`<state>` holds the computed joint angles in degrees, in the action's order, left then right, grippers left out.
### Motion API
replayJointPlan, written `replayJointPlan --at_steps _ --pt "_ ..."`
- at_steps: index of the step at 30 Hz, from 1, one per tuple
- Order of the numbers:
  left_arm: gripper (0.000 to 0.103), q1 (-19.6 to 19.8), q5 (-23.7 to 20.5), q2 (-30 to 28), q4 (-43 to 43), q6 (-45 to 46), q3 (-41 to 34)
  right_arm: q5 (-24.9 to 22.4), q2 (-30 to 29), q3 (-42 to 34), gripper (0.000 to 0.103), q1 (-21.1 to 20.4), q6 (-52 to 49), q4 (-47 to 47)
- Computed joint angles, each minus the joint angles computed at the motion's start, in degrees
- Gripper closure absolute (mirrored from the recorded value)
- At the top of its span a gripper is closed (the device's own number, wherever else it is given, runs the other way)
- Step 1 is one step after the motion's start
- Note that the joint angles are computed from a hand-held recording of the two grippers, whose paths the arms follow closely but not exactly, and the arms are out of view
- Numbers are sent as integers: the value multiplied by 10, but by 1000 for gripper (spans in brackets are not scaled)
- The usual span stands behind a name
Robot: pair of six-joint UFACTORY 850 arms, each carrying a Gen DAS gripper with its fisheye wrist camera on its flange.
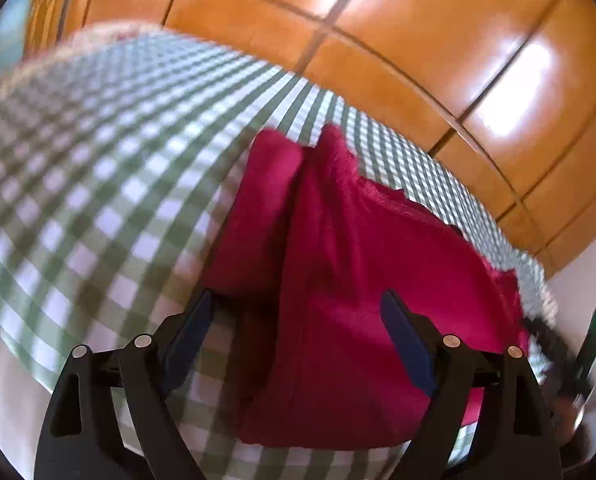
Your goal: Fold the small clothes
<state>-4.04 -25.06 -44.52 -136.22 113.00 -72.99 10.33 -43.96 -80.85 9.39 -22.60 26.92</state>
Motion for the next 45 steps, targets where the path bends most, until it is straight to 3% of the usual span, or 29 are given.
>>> replayJointPlan --at_steps 4,8,12,17,23,31,32,33,35,37,45 --pt "10 10 -48 -14 59 -70 -11 26 18 40 2 13 -45 32" --pt "10 14 -70 -18 51 -74 -10 32 -2 29 2 23 -180 160" --pt "10 13 -66 -16 49 -75 -11 42 -22 16 2 28 -241 214" --pt "10 6 -36 -20 53 -75 -25 66 -23 25 2 31 -217 189" --pt "29 5 -53 -23 73 -124 -31 63 -24 23 2 30 -208 184" --pt "29 -5 -29 -37 65 -125 -51 66 -21 28 2 30 -174 158" --pt "38 -5 -25 -37 68 -135 -52 66 -22 27 2 31 -175 159" --pt "54 -4 -23 -39 88 -164 -56 66 -22 27 2 31 -175 160" --pt "65 2 -43 -48 151 -251 -70 65 -22 27 2 31 -176 162" --pt "70 2 -49 -49 164 -279 -73 64 -21 28 2 31 -175 162" --pt "75 -14 -50 -8 82 -170 -46 51 -18 25 2 30 -194 181"
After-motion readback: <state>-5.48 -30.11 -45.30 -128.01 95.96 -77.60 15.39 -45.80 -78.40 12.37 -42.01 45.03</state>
